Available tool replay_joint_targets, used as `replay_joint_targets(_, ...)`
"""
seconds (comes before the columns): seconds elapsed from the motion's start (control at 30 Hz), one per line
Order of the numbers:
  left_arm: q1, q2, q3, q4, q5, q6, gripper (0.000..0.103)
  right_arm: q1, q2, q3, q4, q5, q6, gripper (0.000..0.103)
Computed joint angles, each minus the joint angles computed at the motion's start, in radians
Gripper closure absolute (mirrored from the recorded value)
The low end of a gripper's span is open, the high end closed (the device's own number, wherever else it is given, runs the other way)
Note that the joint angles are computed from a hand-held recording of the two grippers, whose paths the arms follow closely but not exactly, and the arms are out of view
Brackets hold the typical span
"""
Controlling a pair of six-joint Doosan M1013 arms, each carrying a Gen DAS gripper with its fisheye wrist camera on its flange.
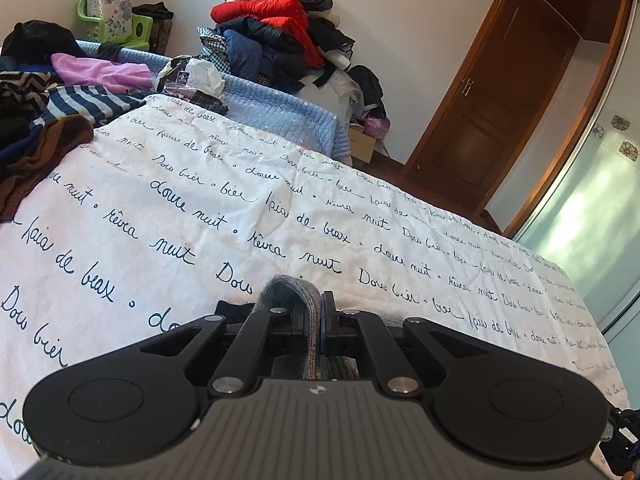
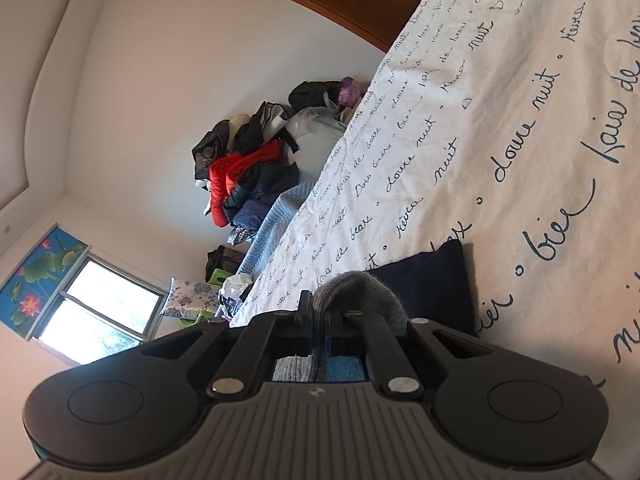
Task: Fold small clothes
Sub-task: 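Lower the held hem onto the collar edge with both tools, then open both tools to release the hem on the collar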
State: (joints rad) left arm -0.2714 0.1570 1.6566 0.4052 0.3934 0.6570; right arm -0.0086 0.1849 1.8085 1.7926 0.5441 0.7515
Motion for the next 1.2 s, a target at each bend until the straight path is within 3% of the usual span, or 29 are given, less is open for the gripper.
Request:
replay_joint_targets(0.27,0.008,0.007,-0.011,-0.017,-0.019,-0.012,0.097,-0.003,0.019,-0.02,0.003,-0.005,0.017,0.097)
replay_joint_targets(0.47,0.006,0.044,-0.046,-0.017,0.03,-0.031,0.097,0.001,0.041,-0.042,-0.028,-0.019,0.075,0.097)
replay_joint_targets(0.77,0.028,0.078,-0.077,-0.174,0.046,0.031,0.095,-0.001,0.079,-0.079,-0.115,-0.029,0.215,0.094)
replay_joint_targets(0.9,0.039,0.081,-0.079,-0.231,0.04,0.031,0.093,0.002,0.085,-0.096,-0.219,-0.051,0.294,0.091)
replay_joint_targets(1.03,0.04,0.079,-0.078,-0.218,0.05,0.008,0.092,0.007,0.081,-0.101,-0.243,-0.076,0.287,0.068)
replay_joint_targets(1.13,0.037,0.075,-0.076,-0.171,0.055,-0.037,0.091,0.012,0.073,-0.102,-0.247,-0.11,0.262,0.044)
replay_joint_targets(1.2,0.03,0.071,-0.076,-0.079,0.065,-0.128,0.081,0.012,0.069,-0.1,-0.223,-0.121,0.235,0.04)
